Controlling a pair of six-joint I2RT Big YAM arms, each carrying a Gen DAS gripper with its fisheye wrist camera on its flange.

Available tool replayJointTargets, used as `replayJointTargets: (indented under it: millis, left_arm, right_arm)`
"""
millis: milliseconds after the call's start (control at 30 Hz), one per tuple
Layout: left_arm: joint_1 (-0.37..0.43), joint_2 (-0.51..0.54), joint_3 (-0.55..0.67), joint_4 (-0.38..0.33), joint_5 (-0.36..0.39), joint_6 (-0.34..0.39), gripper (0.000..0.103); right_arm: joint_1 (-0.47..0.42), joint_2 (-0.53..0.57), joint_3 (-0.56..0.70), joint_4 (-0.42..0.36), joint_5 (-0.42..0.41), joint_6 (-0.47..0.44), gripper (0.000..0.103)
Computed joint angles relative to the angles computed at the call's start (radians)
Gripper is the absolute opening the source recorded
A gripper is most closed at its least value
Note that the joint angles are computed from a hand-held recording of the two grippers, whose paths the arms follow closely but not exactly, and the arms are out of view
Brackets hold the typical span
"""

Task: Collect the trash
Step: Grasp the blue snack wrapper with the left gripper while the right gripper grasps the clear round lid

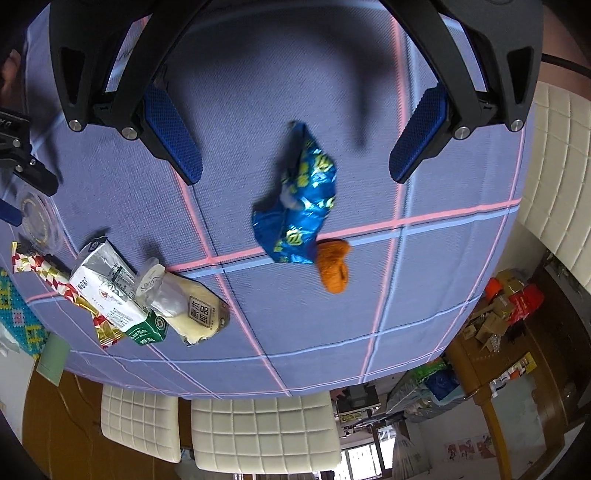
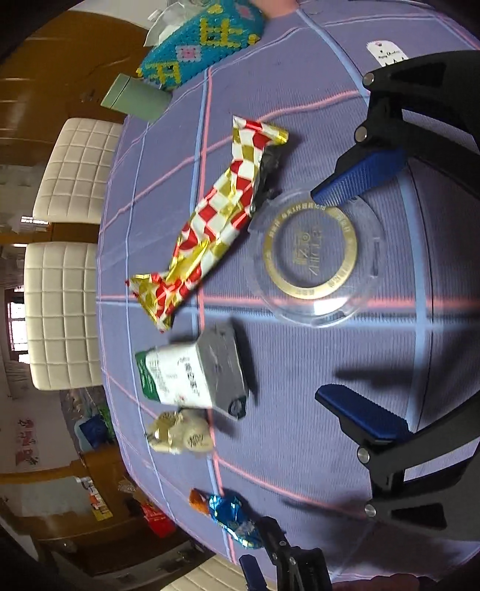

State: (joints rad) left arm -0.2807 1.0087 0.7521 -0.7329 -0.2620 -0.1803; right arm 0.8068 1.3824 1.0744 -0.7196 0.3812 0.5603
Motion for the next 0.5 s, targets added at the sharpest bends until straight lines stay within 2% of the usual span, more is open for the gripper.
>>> replayJointTargets:
  millis: [233,300,433,500]
  left_arm:
    - [-0.019,0.054,0.020,0.034,-0.023,0.016,0.100]
    - [-0.017,0.062,0.023,0.041,-0.011,0.019,0.100]
    - [-0.021,0.067,0.019,0.057,-0.001,0.031,0.099]
    - [-0.026,0.070,0.016,0.069,0.004,0.045,0.095]
  right_arm:
    - [-0.005,-0.052,-0.046,0.004,0.075,0.029,0.095]
    - [-0.015,-0.056,-0.046,0.002,0.062,0.027,0.095]
    - [-0.055,-0.038,-0.046,-0.014,-0.034,0.062,0.095]
    - [-0.054,-0.027,-0.045,-0.010,-0.026,0.062,0.095]
